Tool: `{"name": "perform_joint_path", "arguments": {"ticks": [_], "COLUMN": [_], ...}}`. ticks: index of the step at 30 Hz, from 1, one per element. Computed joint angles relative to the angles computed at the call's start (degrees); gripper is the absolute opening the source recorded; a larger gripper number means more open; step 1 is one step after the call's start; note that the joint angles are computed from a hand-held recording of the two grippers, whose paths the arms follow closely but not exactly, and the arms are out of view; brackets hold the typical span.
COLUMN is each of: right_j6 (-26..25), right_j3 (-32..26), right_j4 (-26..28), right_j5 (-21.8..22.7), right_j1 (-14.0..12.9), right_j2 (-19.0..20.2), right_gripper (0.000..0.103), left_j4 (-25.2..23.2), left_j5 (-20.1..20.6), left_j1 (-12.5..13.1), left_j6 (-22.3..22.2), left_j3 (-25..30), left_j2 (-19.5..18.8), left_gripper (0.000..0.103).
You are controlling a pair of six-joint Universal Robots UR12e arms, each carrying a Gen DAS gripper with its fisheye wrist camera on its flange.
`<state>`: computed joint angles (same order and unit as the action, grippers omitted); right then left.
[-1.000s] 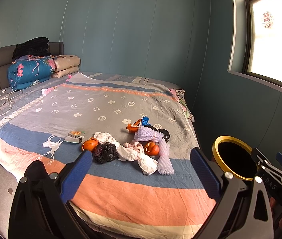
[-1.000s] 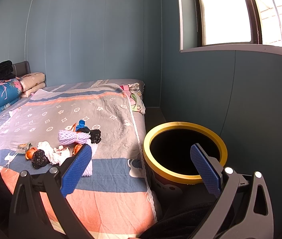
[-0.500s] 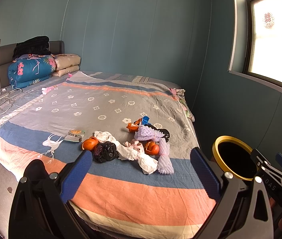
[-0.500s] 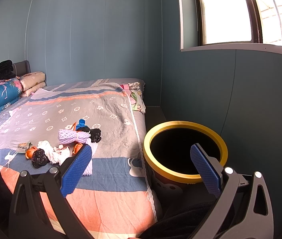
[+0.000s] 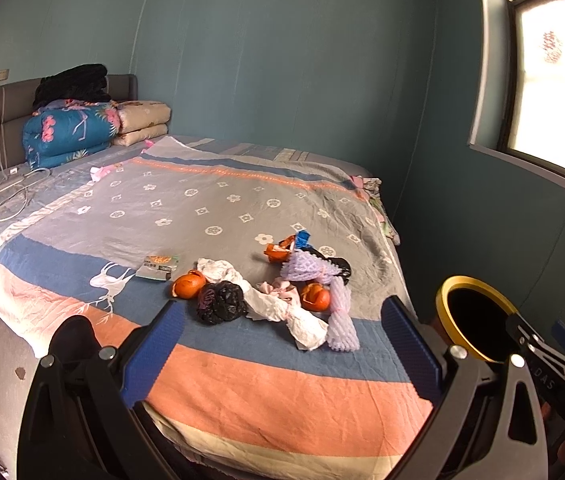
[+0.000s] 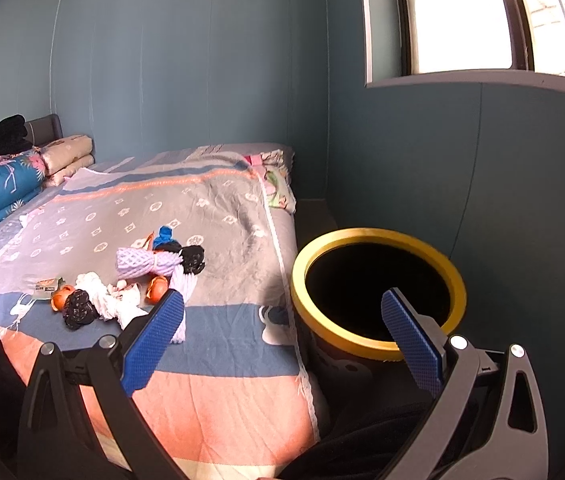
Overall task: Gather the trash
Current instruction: 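Reach the right tool to the lilac foam net while the left tool grasps the green snack wrapper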
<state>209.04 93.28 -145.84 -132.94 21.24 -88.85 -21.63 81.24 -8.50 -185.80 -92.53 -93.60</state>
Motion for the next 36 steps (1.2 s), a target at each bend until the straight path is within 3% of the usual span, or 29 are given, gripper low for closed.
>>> {"name": "perform_joint_path", "arguments": {"ticks": [10,16,19,24,28,30,36], "right_j6": [-3.41,-9.86,-13.21,-13.97,-13.50,-12.83,-10.54], "right_j3": [-2.73,-6.22,-7.99,-12.05,-15.92,-17.23,-20.44], "right_j4": [3.68,5.55,5.50,8.28,13.69,15.74,17.26], "right_j5": [9.51,18.15,23.32,35.80,42.26,44.50,48.39], "right_j1": [-2.97,-4.81,-5.61,-8.29,-10.02,-10.77,-12.22], "right_j2": [1.11,4.19,6.17,10.09,13.53,14.78,18.08], "right_gripper": [0.095,0.095,0.095,0.095,0.095,0.095,0.095], "left_j4": [-5.23,-13.72,-17.66,-28.82,-31.98,-33.11,-37.51], "left_j5": [1.58,1.32,3.31,0.18,0.54,-0.19,-1.90], "left_j1": [2.40,5.02,5.96,8.35,9.08,9.47,9.23], "left_j6": [0.25,0.44,0.22,-3.71,-7.49,-10.98,-12.85], "left_j3": [4.33,9.73,13.13,20.44,24.56,26.61,32.75], "left_j2": [-3.00,-6.53,-9.11,-14.21,-17.74,-19.55,-24.60], "left_gripper": [0.095,0.095,0.095,0.095,0.095,0.095,0.095]}}
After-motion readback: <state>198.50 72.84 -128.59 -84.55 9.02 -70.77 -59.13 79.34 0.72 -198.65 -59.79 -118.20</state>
